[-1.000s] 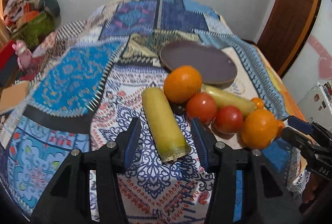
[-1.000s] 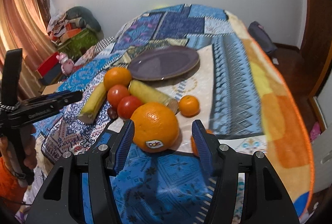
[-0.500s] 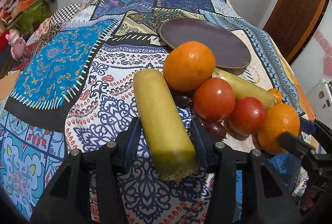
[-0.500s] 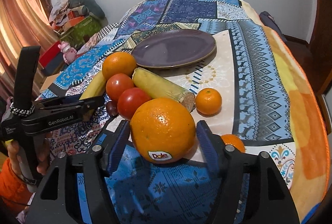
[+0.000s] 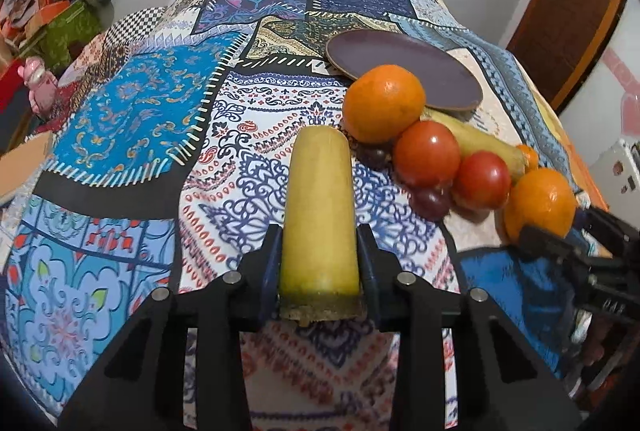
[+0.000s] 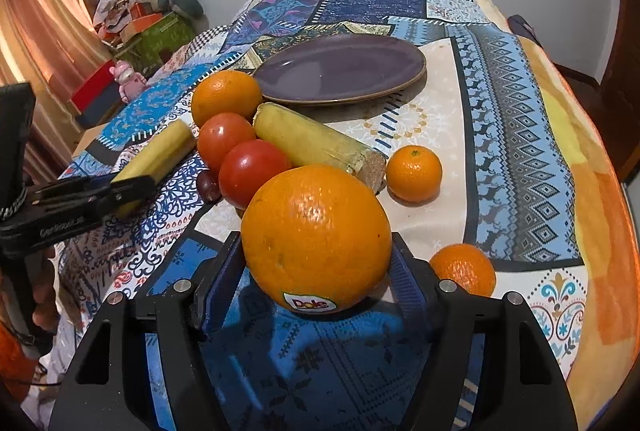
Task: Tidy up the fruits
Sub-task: 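Grasp the yellow squash with the left tool while the right tool grasps the Dole orange, then lift both fruits and lower them onto the brown plate, opening both tools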
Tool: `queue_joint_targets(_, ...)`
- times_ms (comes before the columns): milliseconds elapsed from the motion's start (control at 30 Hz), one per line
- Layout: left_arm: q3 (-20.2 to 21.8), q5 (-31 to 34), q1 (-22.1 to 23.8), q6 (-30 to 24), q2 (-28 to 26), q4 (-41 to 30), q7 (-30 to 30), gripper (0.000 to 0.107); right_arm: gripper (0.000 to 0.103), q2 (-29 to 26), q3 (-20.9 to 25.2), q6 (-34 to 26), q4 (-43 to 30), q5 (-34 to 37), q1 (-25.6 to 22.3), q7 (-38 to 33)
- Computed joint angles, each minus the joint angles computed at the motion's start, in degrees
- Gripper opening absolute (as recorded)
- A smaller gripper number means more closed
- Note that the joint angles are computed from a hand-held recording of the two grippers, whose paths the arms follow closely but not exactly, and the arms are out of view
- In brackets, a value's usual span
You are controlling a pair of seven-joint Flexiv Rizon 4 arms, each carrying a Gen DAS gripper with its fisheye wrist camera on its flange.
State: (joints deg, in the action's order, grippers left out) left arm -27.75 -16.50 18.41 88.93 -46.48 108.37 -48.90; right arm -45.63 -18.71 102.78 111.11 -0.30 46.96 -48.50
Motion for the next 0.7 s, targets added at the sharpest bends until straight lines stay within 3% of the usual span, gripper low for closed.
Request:
queue_joint_targets(300,5.8,-1.7,-6.3,-5.0,-1.6,-6.4,-0.3,0.041,0.067,0.2,1.0,-1.0,-0.5,-0.8,-1.0,-0.2)
queue_joint_targets(700,1.8,-5.0,-3.0,-6.5,-2.0,-6.2,4.9,0.037,0.066,-0.2,0.5,-0.4,-1.0,-1.0,-1.0,1.2)
